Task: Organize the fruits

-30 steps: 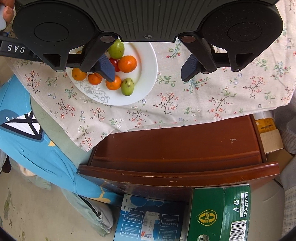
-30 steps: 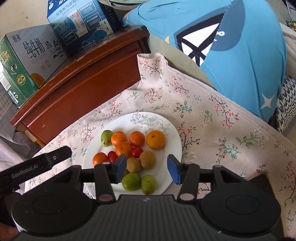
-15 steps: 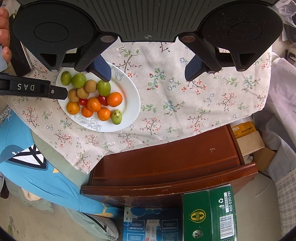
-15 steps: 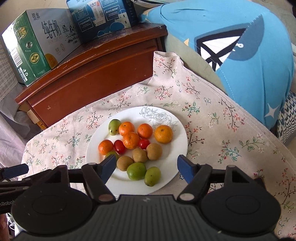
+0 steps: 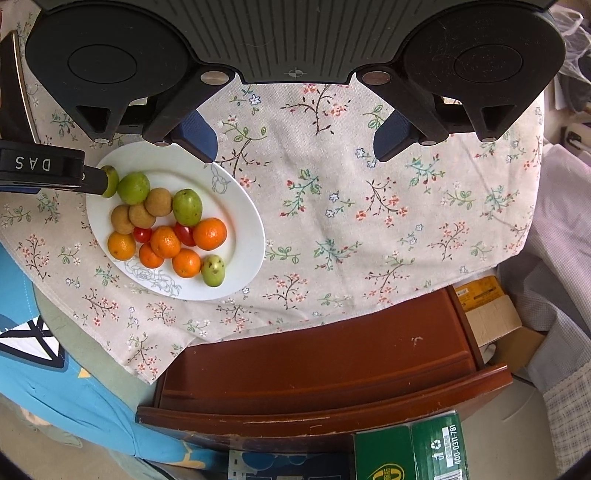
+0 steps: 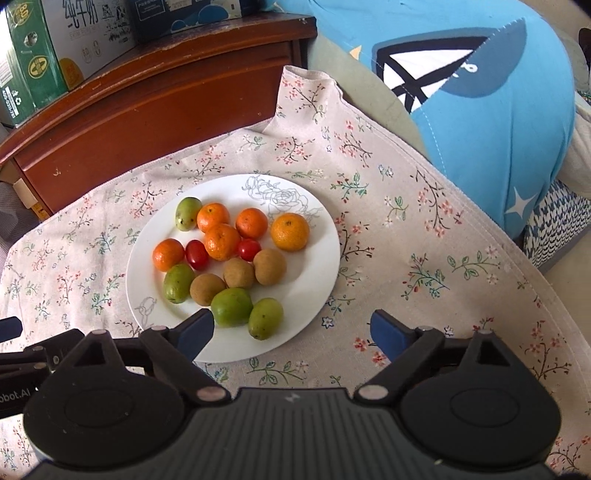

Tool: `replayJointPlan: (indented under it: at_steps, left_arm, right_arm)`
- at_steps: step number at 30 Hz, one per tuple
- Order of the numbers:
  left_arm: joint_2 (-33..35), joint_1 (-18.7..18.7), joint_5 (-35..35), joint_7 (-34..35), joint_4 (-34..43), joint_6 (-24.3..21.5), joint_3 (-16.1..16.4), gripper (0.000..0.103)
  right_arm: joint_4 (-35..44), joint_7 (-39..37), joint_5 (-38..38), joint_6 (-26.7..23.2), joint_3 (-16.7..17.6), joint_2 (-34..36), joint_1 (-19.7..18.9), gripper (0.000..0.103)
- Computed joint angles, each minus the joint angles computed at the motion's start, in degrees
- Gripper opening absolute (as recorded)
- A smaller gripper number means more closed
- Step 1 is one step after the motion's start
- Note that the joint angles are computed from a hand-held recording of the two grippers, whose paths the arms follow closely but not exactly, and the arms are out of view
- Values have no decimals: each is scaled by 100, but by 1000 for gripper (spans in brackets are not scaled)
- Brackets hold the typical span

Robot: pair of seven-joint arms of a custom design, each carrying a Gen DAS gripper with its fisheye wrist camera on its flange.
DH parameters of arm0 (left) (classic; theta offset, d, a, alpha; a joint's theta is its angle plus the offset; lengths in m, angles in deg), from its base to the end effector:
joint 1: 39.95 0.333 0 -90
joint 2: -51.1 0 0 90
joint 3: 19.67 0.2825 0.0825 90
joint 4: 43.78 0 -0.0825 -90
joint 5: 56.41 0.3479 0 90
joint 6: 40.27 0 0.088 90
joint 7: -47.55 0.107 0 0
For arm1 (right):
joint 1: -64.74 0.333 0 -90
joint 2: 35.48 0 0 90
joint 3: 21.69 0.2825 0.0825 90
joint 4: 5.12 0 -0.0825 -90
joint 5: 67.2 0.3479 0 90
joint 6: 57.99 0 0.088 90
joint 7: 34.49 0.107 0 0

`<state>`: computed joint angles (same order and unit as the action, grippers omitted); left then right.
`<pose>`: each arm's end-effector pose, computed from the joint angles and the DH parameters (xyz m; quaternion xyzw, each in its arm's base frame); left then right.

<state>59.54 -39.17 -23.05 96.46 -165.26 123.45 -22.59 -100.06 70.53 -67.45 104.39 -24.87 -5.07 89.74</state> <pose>0.5682 -0.0504 0.3938 -0.7247 0.6108 -0.1954 0.2520 0.6292 0.2588 0.3689 -0.7154 0.6220 -0.1542 0.2783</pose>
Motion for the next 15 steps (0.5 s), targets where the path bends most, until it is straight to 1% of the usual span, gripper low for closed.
replayJointPlan:
  at_steps: [5,11,13,15]
  left_arm:
    - [110,-24,-135,-14,141,-255,-24,93]
    - [229,-68,-173,-98,324,-482,-15,93]
    - [258,-77,-180,-87,368,-517,-20,93]
    - [286,-105,-140,-109,413,-563,-15,93]
  right_arm:
    - [141,21,-14,-332,6,50,1,92]
    - [163,408,-576,-378,-326,62,302,93]
    - [206,472,-681,-449,-332,78,310,96]
    - [247,472,-703,-535,-273,93,265,96]
